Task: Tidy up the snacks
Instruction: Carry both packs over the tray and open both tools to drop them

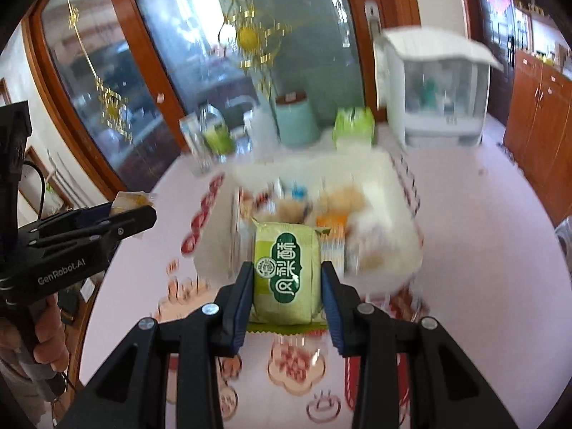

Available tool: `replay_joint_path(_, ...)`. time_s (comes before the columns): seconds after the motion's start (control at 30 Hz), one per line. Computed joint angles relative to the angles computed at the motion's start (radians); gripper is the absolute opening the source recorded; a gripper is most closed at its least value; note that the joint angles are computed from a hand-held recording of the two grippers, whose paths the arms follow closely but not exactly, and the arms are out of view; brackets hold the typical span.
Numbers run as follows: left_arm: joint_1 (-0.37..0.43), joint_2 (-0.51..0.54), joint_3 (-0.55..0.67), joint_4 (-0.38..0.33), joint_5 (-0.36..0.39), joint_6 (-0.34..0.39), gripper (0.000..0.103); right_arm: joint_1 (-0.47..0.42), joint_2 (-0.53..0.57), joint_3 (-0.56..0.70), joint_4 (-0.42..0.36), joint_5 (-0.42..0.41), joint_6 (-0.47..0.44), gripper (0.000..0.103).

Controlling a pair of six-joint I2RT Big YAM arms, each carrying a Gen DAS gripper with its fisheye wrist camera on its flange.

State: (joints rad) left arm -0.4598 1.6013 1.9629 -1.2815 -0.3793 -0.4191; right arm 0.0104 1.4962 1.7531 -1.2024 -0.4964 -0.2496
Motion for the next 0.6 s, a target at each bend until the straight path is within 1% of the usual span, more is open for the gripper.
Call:
replay_joint_path(0.07,0.013,0.046,0.102,-0.028,-0.005,0.043,0.048,0.006,0.046,0.098,-0.018,-0.001,0.032,0.037)
replay_joint_path(0.1,0.016,0.063,0.135,-0.037,-0.006,0.055,0.048,0.006,0.064,0.132,-0.029,-0.003,0.041,0.037)
replay_joint_path(0.17,0.028,0.122,0.242,-0.071,-0.007,0.082,0.048,0.011,0.112,0.220,-0.048,-0.001,0.064,0.037)
replay_joint_path(0.23,0.039,0.172,0.324,-0.099,0.010,0.095,0.048,0.019,0.158,0.301,-0.057,0.023,0.097,0.037)
replay_joint_path(0.3,0.048,0.221,0.397,-0.124,0.031,0.103,0.048,0.022,0.214,0.389,-0.090,0.033,0.127,0.037)
replay_joint_path(0.33,0.054,0.248,0.433,-0.132,0.047,0.107,0.048,0.021,0.231,0.412,-0.099,0.035,0.138,0.037)
replay_joint_path(0.4,0.060,0.293,0.492,-0.155,0.061,0.111,0.048,0.025,0.288,0.490,-0.128,0.047,0.163,0.037)
replay_joint_path(0.43,0.064,0.320,0.524,-0.167,0.069,0.114,0.049,0.023,0.299,0.507,-0.136,0.054,0.167,0.037)
replay_joint_path(0.53,0.073,0.379,0.576,-0.193,0.092,0.106,0.049,0.032,0.355,0.579,-0.157,0.091,0.183,0.037)
replay_joint_path(0.6,0.076,0.403,0.586,-0.196,0.096,0.105,0.050,0.038,0.381,0.604,-0.165,0.109,0.186,0.037)
